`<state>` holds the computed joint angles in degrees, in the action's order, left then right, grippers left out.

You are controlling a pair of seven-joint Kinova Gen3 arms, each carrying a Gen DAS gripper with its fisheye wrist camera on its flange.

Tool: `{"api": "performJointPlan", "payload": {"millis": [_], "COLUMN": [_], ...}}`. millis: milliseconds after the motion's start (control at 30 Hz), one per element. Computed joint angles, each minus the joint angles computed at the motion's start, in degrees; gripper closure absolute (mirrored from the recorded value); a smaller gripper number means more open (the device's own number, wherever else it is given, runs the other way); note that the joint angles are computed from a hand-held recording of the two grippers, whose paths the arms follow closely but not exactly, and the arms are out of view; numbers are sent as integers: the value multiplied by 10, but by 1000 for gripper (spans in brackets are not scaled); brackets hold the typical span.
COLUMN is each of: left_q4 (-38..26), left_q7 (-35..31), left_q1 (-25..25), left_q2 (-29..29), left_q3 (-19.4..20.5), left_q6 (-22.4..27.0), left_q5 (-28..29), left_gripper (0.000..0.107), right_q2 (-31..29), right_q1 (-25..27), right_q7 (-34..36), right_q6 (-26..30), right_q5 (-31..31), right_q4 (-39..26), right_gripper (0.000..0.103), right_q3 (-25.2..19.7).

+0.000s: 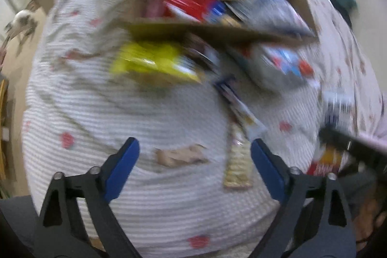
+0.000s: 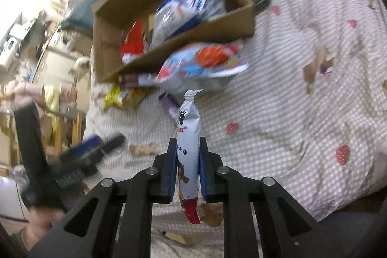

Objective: Organize snacks
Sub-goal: 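Grasp striped wafer bar with left gripper while right gripper holds white bar, then carry both bars over the box and open both grippers to drop them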

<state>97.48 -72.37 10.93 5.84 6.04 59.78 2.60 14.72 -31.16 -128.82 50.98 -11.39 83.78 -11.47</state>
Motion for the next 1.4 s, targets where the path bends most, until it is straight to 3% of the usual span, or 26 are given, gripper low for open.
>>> {"api": "performJointPlan", "payload": {"millis": [67,233,300,333,433,500,767,1067,1233,1400], "left_q4": [-7,-18,-23,-24,-33,-40,-52,-40,-37,-32], "left_q7": [4,43,56,62,82,87,71,71,78,98], "left_q1": [14,62,77,84,102,117,119,115,94,77], "left_q2": [19,62,79,84,99,101,80,-8,-47,-83], "left_q3": [11,20,19,18,16,18,23,32,36,42], "left_q6": [7,11,13,13,19,24,64,87,103,99], "left_q5": [-2,-42,-56,-62,-77,-95,-80,-106,-87,-122], "left_gripper": [32,37,44,53,63,83,85,85,85,85], "right_q2": [-10,-17,-23,-21,-19,-20,-10,-3,-1,-3], "right_q1": [4,7,18,16,16,17,7,0,-8,-14], "right_q7": [-10,-21,-9,-11,-8,-1,-5,-2,-5,-6], "right_q6": [-13,-41,-41,-44,-48,-46,-52,-53,-55,-65], "right_q5": [-2,-11,-22,-22,-25,-24,-15,-12,-6,-3], "right_q4": [13,31,35,35,34,31,15,6,1,2], "right_gripper": [87,87,87,87,87,87,87,87,87,87], "right_q3": [5,3,-1,-2,-3,-4,-4,-5,-5,-7]}}
